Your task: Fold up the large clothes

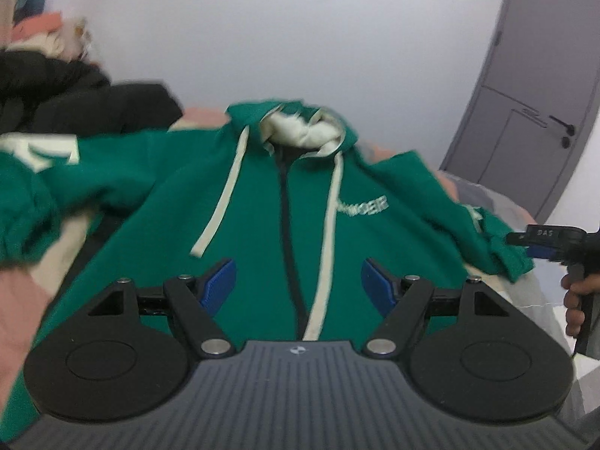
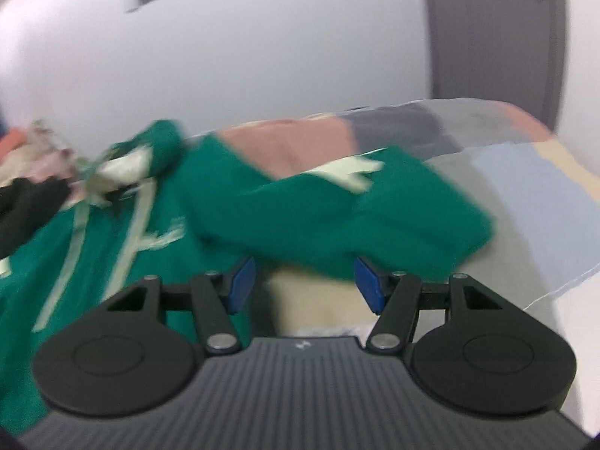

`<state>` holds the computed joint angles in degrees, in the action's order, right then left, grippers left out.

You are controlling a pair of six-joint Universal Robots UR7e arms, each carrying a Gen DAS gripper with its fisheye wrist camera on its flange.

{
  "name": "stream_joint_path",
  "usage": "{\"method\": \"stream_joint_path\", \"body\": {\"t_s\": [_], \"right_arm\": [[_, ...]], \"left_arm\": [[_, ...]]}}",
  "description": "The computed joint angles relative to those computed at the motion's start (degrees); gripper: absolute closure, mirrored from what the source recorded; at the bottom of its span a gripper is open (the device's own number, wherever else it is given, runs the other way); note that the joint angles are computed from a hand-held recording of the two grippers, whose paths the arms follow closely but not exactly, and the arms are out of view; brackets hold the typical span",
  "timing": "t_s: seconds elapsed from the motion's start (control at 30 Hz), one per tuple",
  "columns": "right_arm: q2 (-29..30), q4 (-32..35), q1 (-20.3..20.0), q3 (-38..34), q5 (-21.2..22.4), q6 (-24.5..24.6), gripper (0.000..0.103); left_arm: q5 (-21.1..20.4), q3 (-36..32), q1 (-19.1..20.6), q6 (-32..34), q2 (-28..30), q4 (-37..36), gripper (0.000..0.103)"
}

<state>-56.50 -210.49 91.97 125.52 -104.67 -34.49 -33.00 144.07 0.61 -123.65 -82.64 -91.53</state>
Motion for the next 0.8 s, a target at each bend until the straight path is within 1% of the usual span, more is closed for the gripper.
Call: {"method": "stream_joint_path", "body": {"t_s": [0.1, 0.17, 0.2, 0.27, 0.33, 0.37, 0.4, 0.47, 0.57, 0.6, 0.63, 0.67, 0.73, 0.8], "right_arm": [[4.76, -5.75, -1.18, -3.32, -2.77, -5.55, 0.042], [7.49, -5.99, -1.76, -5.91, -6.31, -7.97, 0.042], [8.44, -5.53, -1.96, -6.99, -7.82, -8.33, 0.042], [9.52, -5.71, -2.66, -8.11, -8.11, -9.88, 0.042], [12.33, -11.46, -2.6, -9.58, -9.7, -15.61, 0.04], [13.46, -14.37, -2.67, -10.05, -9.69, -18.5, 0.035], [14.38, -17.04, -2.89, -10.35, -9.09, -20.76, 0.033], [15.55, -18.77, -3.39, -11.28, -7.9, -24.37, 0.032], [18.34, -22.36, -3.74, -13.73, -8.2, -30.48, 0.031], [19.05, -22.84, -3.78, -14.61, -8.63, -31.59, 0.031], [19.19, -22.08, -3.85, -15.21, -8.83, -31.45, 0.032], [18.9, -20.63, -3.92, -15.54, -8.96, -30.43, 0.033], [18.92, -19.24, -3.74, -16.49, -9.31, -28.93, 0.038], [19.73, -18.5, -2.9, -18.27, -11.59, -30.38, 0.059]], "left_arm": [[0.54, 2.9, 1.5, 2.27, -2.15, -4.75, 0.025], [1.44, 4.17, 2.56, 2.57, -2.97, -6.45, 0.025], [1.92, 4.94, 3.12, 2.7, -3.33, -7.69, 0.025], [2.07, 6.04, 3.69, 3.67, -4.3, -9.76, 0.025], [1.87, 6.9, 4.44, 5.38, -4.78, -12.0, 0.025], [1.83, 6.98, 4.71, 5.55, -4.97, -11.99, 0.025], [1.76, 7.16, 4.9, 5.56, -5.07, -12.03, 0.025], [1.63, 7.33, 4.75, 5.23, -5.23, -11.67, 0.025], [1.63, 7.44, 4.73, 3.94, -5.48, -10.44, 0.025], [1.74, 7.63, 4.67, 3.72, -5.68, -10.44, 0.025], [1.78, 7.59, 4.63, 3.49, -5.8, -10.21, 0.025], [1.85, 7.65, 4.55, 3.14, -5.96, -10.02, 0.025], [1.87, 7.72, 4.2, 2.59, -6.19, -9.88, 0.025], [1.97, 7.75, 3.8, 2.06, -6.48, -9.03, 0.025]]}}
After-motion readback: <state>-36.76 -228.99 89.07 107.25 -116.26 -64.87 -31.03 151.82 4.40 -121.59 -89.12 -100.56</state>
